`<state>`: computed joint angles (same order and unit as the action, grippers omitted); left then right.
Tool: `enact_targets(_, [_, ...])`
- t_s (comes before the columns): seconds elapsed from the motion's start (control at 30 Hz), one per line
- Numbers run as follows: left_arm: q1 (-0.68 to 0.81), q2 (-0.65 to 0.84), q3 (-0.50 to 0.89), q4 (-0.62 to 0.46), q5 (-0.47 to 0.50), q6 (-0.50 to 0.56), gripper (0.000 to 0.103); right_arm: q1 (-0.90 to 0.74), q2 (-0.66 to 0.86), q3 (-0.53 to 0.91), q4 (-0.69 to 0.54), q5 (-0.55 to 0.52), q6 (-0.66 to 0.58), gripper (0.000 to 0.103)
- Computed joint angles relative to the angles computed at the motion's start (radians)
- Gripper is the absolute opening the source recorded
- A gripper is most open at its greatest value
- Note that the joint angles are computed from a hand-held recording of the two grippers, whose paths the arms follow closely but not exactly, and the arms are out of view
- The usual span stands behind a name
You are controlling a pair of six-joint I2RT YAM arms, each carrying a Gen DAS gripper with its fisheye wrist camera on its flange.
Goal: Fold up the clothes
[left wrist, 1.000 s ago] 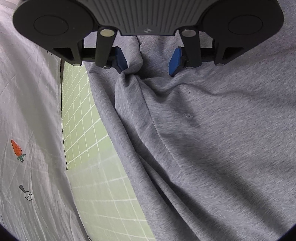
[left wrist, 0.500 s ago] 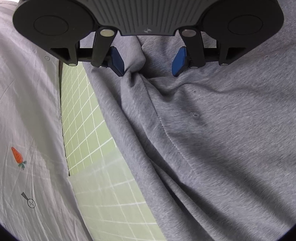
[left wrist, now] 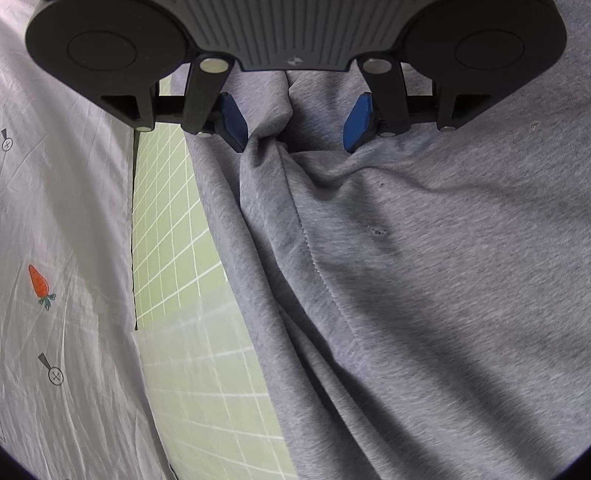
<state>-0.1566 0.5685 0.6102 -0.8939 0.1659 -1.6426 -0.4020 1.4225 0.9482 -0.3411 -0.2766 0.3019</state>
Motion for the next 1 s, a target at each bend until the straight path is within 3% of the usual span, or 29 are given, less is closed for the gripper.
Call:
enact_targets(0.17, [0.019,0.034,0.022,-0.007,0.025,0.031,0.059,0.0,0.032,-0.066,0.078,-0.144,0.233,0.032])
enact_targets(0.27, [0.018,0.031,0.024,-0.01,0.025,0.031,0.059,-0.003,0.08,-0.066,0.149,-0.2,0.354,0.044])
enact_targets(0.33, [0.015,0.026,0.023,-0.01,0.024,0.026,0.059,0.008,0.119,-0.036,0.158,-0.172,0.376,0.039])
enact_targets(0.37, [0.009,0.021,0.022,-0.011,0.019,0.018,0.059,0.014,0.137,-0.013,0.15,-0.144,0.374,0.029])
enact_targets(0.4, [0.005,0.015,0.02,-0.01,0.015,0.011,0.059,0.016,0.163,0.023,0.128,-0.115,0.367,0.012])
enact_targets(0.43, [0.0,0.007,0.017,-0.01,0.011,0.003,0.059,0.01,0.181,0.043,0.13,-0.097,0.37,0.004])
enact_targets(0.6, [-0.034,-0.034,-0.001,-0.001,-0.02,-0.049,0.059,-0.014,0.233,0.116,0.138,0.025,0.36,0.001])
enact_targets(0.73, [-0.035,-0.046,-0.006,0.002,-0.022,-0.064,0.059,-0.015,0.217,0.16,0.062,0.084,0.267,0.005])
enact_targets(0.77, [-0.035,-0.041,0.0,-0.002,-0.021,-0.059,0.059,-0.007,0.199,0.157,0.043,0.087,0.239,0.01])
enact_targets(0.83, [-0.043,-0.02,0.031,-0.037,-0.026,-0.022,0.059,0.021,0.149,0.137,-0.003,0.105,0.164,0.035])
enact_targets(0.87, [-0.044,-0.014,0.047,-0.058,-0.029,0.002,0.059,0.04,0.11,0.113,-0.024,0.117,0.127,0.055])
enact_targets(0.9, [-0.037,-0.02,0.06,-0.082,-0.029,0.028,0.059,0.062,0.068,0.089,-0.046,0.129,0.091,0.068])
enact_targets(0.93, [-0.026,-0.035,0.073,-0.106,-0.03,0.05,0.06,0.082,0.026,0.062,-0.066,0.135,0.059,0.074])
enact_targets(1.0, [0.021,-0.073,0.099,-0.162,-0.023,0.108,0.063,0.136,-0.043,0.017,-0.089,0.143,-0.002,0.103])
